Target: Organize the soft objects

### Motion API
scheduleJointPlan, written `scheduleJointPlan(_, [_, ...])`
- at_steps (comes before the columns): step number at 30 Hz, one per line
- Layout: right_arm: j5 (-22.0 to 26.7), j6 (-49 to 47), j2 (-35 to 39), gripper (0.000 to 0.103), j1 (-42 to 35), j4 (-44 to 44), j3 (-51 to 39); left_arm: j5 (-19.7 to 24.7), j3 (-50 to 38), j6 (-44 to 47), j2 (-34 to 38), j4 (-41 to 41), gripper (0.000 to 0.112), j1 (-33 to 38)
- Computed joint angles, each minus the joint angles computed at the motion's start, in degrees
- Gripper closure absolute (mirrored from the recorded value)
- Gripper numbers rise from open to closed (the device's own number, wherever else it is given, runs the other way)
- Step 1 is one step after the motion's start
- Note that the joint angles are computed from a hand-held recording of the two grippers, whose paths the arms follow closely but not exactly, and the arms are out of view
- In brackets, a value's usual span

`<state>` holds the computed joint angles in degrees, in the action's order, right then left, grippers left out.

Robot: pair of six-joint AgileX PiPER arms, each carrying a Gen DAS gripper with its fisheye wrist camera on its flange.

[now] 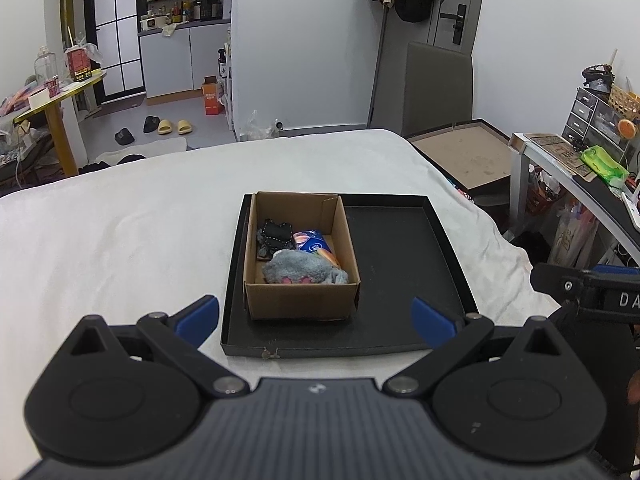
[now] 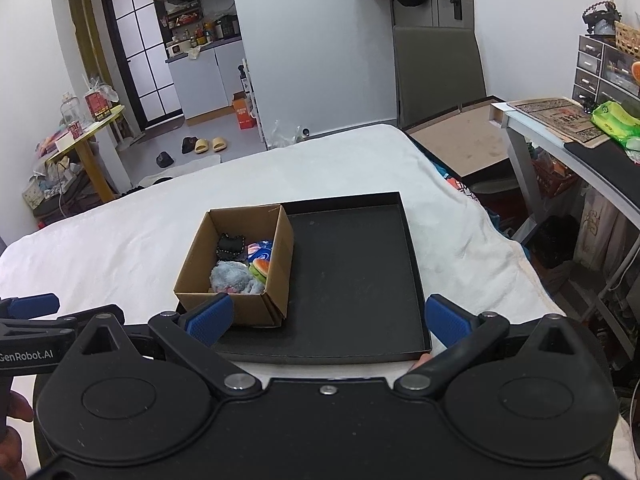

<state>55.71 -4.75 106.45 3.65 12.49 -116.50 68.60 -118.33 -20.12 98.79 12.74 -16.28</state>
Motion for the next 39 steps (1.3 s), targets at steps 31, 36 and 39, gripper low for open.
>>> scheduleJointPlan(31, [0.0,0.0,0.1,0.000,0.1,-0.6,-0.1,-0.9,1.0,0.3,-0.7,-0.6,0.011,0.2])
scheduleJointPlan(36, [-0.2,0.6,-0.1,0.000,0.5,-0.9,0.4,-0.9,0.8,0.4,-0.6,-0.8,0.011,0.3])
scheduleJointPlan(39, [0.6,1.1,0.3,0.000,0.3,-0.7,-0.4,-0.7,0.6,0.4,-0.5,-0.8,0.011,0.2])
